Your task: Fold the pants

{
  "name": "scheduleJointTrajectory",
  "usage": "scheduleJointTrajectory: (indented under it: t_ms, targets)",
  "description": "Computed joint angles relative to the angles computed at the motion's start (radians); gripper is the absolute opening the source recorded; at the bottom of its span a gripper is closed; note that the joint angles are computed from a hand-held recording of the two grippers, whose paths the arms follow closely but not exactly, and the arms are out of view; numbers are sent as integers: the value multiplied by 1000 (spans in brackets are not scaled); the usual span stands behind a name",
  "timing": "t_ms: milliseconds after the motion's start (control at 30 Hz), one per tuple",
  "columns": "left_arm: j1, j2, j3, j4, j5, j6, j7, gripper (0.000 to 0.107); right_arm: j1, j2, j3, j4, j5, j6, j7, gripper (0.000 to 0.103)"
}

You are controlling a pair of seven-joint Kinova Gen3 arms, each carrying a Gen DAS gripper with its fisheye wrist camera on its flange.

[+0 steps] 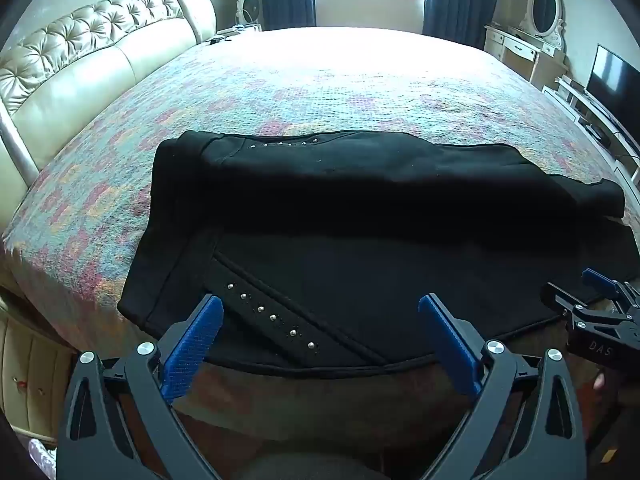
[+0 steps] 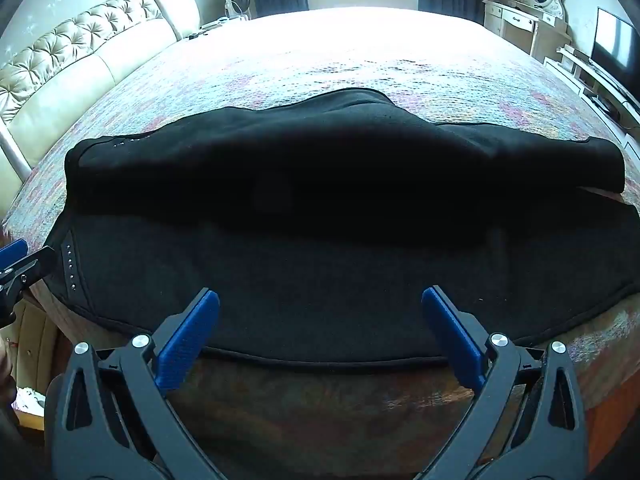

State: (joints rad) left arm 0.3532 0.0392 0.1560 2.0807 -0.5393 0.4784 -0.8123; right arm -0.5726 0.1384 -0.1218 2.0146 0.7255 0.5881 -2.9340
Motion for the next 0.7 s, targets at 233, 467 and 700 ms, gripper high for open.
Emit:
scheduleJointTrajectory:
  t_ms: [233,467,700]
  targets:
    - [-5,1,0,-1,10,3,-17,97,2,5,-1,-8,-28,0,28,101]
    - [-1,2,1,-1,10,5,-14,97,3,8,2,-13,-47,-4,46,101]
    - [5,6,-4,3,-19,-11,17,97,6,7,5,-15,-63,-8,62,101]
